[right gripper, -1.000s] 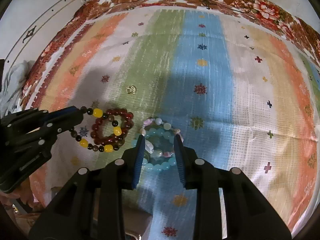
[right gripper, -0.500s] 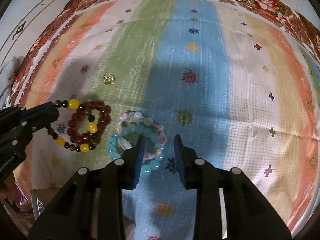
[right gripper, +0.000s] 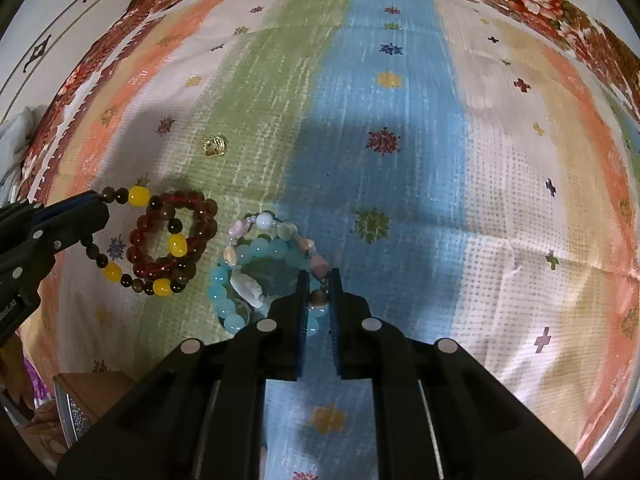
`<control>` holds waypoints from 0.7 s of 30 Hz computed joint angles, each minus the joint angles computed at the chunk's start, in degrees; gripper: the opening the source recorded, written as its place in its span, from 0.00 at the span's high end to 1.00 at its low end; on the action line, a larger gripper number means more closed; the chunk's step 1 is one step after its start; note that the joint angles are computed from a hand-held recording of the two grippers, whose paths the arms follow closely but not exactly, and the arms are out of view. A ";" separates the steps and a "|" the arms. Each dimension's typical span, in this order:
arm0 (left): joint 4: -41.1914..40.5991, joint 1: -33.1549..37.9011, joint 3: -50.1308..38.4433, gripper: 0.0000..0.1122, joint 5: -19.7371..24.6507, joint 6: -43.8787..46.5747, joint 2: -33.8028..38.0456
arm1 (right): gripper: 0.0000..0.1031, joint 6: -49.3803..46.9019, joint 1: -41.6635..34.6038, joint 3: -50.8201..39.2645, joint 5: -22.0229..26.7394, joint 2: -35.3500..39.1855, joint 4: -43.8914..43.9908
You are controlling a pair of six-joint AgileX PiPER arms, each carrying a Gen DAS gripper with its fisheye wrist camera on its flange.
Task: Organize jewelry
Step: 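Pull both held bracelets apart from the tangled red and light blue bracelets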
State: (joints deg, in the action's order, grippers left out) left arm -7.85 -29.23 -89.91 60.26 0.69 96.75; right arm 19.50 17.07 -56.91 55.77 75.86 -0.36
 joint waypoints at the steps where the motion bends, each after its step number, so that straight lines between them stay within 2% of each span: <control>1: 0.00 0.04 -0.06 0.90 0.04 0.00 0.04 | 0.90 0.01 -0.05 -0.04 0.03 -0.17 0.02; 21: 0.07 -0.38 -0.47 0.90 0.88 -1.25 -2.41 | 0.90 6.98 6.90 -5.98 4.27 -4.09 -5.11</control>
